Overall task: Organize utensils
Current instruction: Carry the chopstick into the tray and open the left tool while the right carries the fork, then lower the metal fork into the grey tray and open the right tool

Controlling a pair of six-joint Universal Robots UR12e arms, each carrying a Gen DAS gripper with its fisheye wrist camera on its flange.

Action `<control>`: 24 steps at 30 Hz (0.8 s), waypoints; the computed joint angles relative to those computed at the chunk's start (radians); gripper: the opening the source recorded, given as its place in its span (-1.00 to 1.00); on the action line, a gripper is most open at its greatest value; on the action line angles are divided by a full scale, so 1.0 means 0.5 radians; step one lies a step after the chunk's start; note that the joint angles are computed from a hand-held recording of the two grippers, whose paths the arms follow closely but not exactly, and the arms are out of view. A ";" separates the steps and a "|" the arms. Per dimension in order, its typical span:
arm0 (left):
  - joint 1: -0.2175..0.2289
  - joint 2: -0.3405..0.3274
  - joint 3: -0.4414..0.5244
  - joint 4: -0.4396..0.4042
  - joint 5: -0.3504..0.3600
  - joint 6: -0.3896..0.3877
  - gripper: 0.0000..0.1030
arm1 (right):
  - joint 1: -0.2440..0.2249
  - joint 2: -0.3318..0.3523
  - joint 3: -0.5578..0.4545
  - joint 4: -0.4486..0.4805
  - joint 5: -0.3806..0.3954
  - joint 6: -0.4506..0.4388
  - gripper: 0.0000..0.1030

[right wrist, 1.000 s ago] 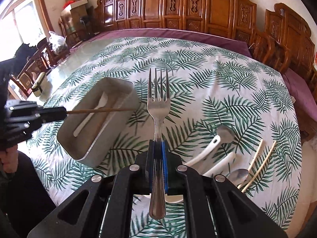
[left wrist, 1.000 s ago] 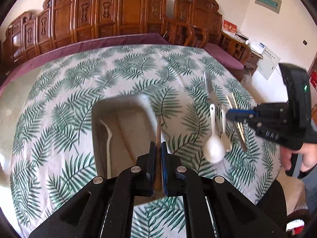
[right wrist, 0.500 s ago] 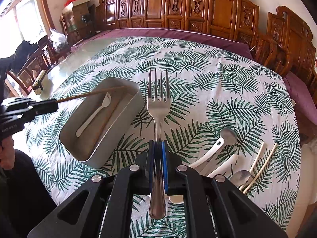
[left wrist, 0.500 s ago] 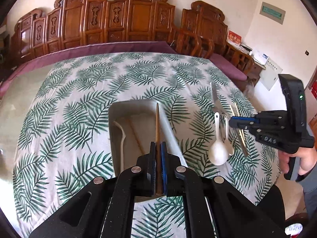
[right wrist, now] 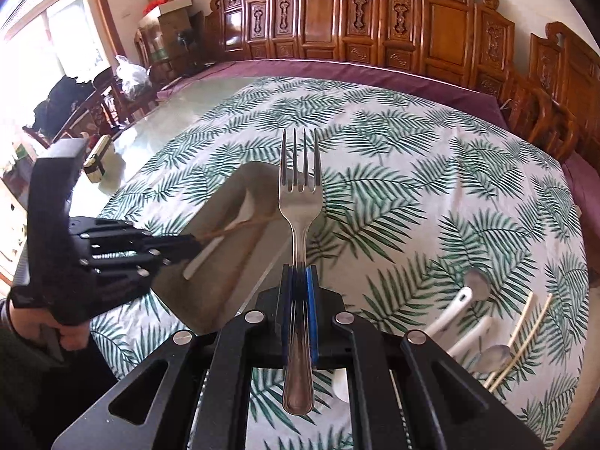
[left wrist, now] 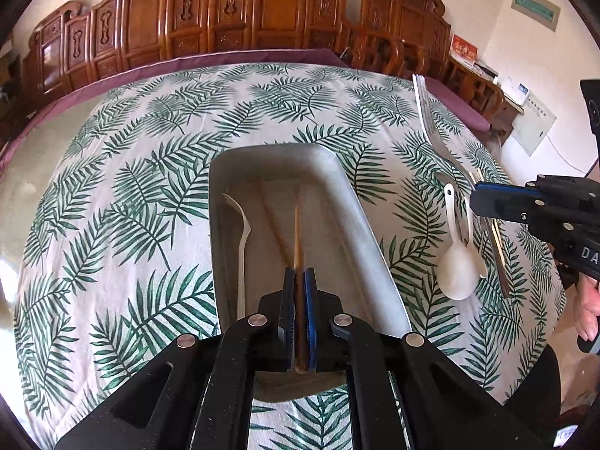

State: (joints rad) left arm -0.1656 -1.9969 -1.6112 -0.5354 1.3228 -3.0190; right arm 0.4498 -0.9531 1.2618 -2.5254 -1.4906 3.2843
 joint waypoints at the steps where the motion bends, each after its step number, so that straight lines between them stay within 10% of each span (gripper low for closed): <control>1: 0.000 -0.003 0.003 -0.006 -0.001 -0.001 -0.91 | 0.003 0.010 -0.014 0.005 0.006 0.000 -0.83; 24: 0.114 0.031 -0.020 0.181 0.038 -0.195 -0.22 | 0.076 0.252 -0.369 0.062 0.096 0.133 -0.83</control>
